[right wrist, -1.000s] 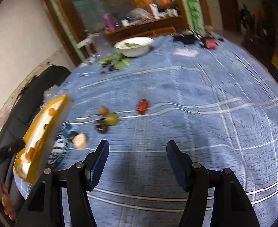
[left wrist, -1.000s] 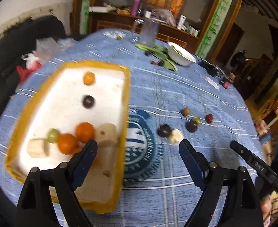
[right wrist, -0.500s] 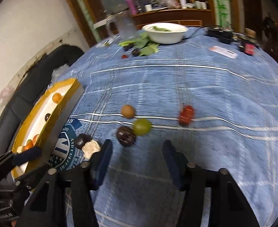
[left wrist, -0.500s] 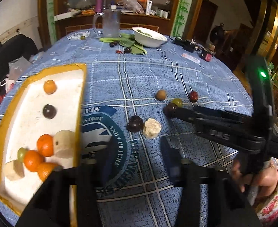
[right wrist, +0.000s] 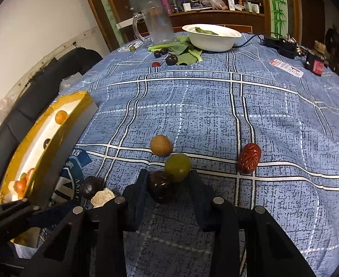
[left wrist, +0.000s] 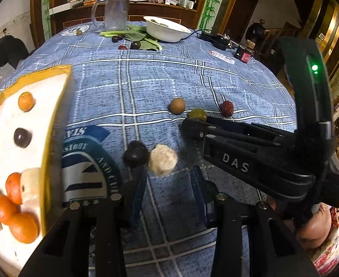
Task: Organize fruits
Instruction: 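Grasp a dark plum with the right tool while the left tool grasps a beige ball, then carry the plum and beige ball into the tray and open both tools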
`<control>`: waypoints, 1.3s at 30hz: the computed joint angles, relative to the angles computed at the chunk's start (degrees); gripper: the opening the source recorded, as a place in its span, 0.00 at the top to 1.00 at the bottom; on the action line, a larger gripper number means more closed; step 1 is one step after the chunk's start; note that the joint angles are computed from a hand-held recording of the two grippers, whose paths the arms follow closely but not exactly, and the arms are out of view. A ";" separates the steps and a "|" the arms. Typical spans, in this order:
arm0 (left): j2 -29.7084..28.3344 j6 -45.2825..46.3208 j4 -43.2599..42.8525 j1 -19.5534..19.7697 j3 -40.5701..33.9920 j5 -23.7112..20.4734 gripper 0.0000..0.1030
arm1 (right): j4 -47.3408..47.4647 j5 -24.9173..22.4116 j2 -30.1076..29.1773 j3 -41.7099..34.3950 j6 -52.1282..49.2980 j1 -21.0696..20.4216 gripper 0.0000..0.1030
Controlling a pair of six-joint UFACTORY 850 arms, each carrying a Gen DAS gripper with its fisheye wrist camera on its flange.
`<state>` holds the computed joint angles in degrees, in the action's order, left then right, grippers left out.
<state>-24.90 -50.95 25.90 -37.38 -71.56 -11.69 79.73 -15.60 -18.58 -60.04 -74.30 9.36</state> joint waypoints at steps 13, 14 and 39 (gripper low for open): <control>-5.74 -13.15 18.09 -2.38 -6.71 -7.10 0.60 | 4.44 -6.77 -0.01 0.14 -0.98 -3.37 0.71; -5.84 -13.42 18.82 -2.44 -6.76 -7.11 0.59 | 3.93 -7.38 -0.14 0.07 -0.41 -3.51 0.71; 12.36 -53.03 46.97 1.42 11.35 -8.55 0.72 | 16.72 -10.29 3.06 3.50 -13.51 -3.73 0.74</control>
